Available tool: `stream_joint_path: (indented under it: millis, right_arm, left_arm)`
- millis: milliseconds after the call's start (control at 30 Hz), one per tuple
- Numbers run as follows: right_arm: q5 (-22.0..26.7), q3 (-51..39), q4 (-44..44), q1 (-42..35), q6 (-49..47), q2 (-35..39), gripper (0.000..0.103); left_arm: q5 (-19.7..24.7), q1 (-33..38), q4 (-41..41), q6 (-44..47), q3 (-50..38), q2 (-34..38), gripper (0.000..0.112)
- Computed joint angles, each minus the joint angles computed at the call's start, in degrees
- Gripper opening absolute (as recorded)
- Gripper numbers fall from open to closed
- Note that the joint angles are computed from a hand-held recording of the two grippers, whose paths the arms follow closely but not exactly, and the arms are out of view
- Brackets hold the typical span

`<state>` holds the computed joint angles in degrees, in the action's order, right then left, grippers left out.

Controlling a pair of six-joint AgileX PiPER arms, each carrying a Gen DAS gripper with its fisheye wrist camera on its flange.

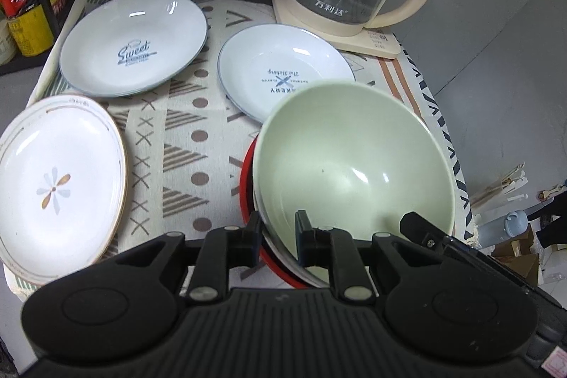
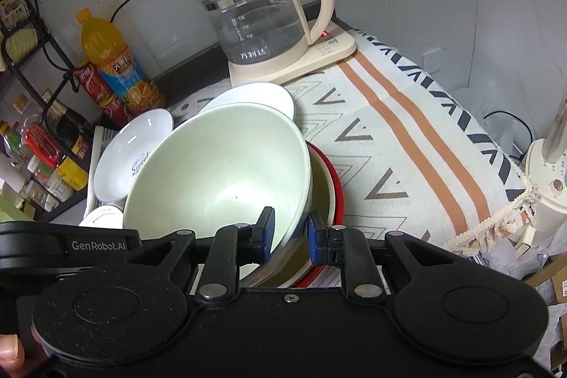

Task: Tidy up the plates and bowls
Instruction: 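Open the grippers and release the bowl onto the stack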

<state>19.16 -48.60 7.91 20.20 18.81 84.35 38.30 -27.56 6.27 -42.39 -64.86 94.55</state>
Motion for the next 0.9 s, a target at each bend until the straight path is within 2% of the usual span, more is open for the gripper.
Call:
stream_joint_path:
  millis: [200,500,600,667,800,867,900]
  right_arm:
    - [0.6,-1.4,-4.4,0.7,3.7,1.4,0.021]
    - [0.5,-1.4,-1.3,0.0,0.7,1.4,0.022]
    - [0.7,-1.4,-4.9,0.4,4.0,0.9,0.028]
    - [0.6,-1.2,-4.9,0.2,3.8,0.5,0.029]
    - [0.8,-0.8,-3.9,-0.6,3.1,-0.3,0.033]
    - [0.9,-0.6,-4.0,-0.6,3.4,-1.0,0.049]
    - [0.8,-0.4,-4.4,-0.5,3.9,-1.4,0.052]
  left_arm:
    - [-0.4,0.5,-0.3,-0.6,0.0,0.1,0.016]
    - [0.9,1.0,-1.0,-1.6,-1.0,0.5,0.02]
    - [0.9,0.8,0.5,-3.5,-0.8,-0.3,0.033]
    - [1.2,0.6,1.4,-4.7,-0.9,-0.7,0.043]
    - [1.5,0.3,2.4,-5.7,-0.5,-1.8,0.051]
    - [2.0,0.1,3.5,-7.2,0.0,-2.5,0.064]
    - [2.3,0.0,4.3,-8.5,0.3,-2.9,0.067]
